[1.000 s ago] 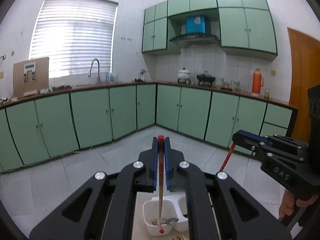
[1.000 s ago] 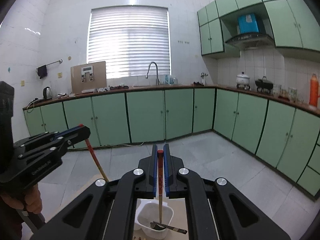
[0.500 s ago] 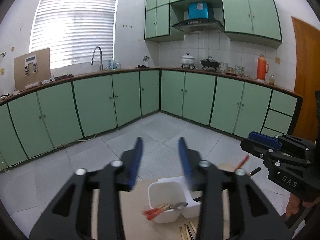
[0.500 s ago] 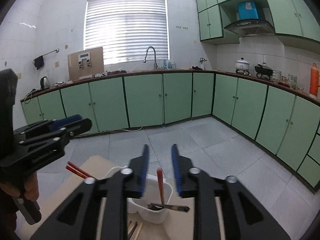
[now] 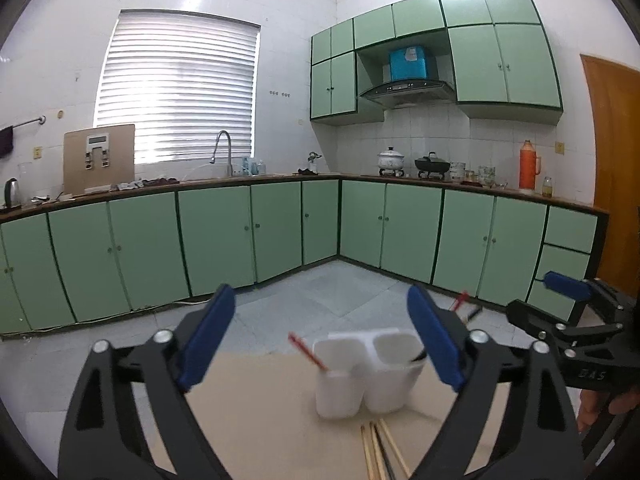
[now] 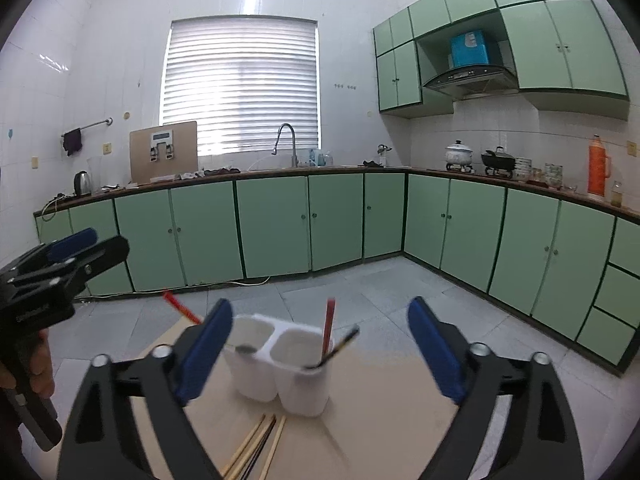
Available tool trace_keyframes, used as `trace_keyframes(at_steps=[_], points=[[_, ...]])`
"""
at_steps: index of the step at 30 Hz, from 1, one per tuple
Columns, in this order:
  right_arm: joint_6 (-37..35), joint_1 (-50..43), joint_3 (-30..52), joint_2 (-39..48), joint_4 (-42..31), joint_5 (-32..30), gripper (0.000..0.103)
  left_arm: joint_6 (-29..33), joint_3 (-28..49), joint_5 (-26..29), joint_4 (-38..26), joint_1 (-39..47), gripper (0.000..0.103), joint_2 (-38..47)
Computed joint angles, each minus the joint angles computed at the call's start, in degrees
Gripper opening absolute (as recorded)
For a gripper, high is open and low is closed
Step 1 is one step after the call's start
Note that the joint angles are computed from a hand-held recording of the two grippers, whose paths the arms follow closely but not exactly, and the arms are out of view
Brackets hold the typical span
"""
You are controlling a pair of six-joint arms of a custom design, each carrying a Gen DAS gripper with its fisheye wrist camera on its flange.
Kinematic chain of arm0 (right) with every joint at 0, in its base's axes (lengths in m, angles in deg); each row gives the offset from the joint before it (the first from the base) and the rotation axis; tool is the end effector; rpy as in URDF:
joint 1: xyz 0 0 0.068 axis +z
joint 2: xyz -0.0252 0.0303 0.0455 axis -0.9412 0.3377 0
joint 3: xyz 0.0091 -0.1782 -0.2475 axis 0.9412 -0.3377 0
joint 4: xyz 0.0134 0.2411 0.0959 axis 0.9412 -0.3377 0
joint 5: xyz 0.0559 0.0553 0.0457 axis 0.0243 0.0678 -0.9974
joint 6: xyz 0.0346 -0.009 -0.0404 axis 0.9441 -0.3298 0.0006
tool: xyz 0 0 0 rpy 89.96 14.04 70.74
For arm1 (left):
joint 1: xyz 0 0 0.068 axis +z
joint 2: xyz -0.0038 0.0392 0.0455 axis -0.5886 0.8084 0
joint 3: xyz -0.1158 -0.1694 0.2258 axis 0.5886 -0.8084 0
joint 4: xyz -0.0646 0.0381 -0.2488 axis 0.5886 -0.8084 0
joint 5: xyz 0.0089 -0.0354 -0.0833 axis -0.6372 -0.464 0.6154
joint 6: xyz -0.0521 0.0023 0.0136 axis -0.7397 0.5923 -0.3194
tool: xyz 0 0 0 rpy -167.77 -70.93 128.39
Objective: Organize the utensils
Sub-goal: 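Withdraw both tools back over the remaining chopsticks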
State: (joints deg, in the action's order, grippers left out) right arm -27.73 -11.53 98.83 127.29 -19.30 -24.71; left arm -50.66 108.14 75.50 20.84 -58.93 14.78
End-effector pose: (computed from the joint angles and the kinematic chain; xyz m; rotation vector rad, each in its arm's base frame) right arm 0.1503 0.1855 0.3069 0.2567 1.8527 -0.1101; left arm 0.2252 -0.1011 0.3400 0.5228 1.7492 -0.3936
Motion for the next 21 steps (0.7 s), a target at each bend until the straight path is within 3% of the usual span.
trace_keyframes(at_steps=[4,8,21], points=[[15.8,5.3,0.0,2.9,-11.2,2.1,0.097,1.2,-5.9,-0.8,-0.9,0.2,0.090,-4.2],[26.1,8.1,-1.3,5.3,-16.4,0.2,0.097,2.2,-10.1,-1.1,-2.2,0.9,0.090,-5.4],[47.3,16.0,-4.6,14.7,-21.6,-7.0,0.097,7.0,-23.4,0.5,-2.5,4.3,0.090,-7.1]])
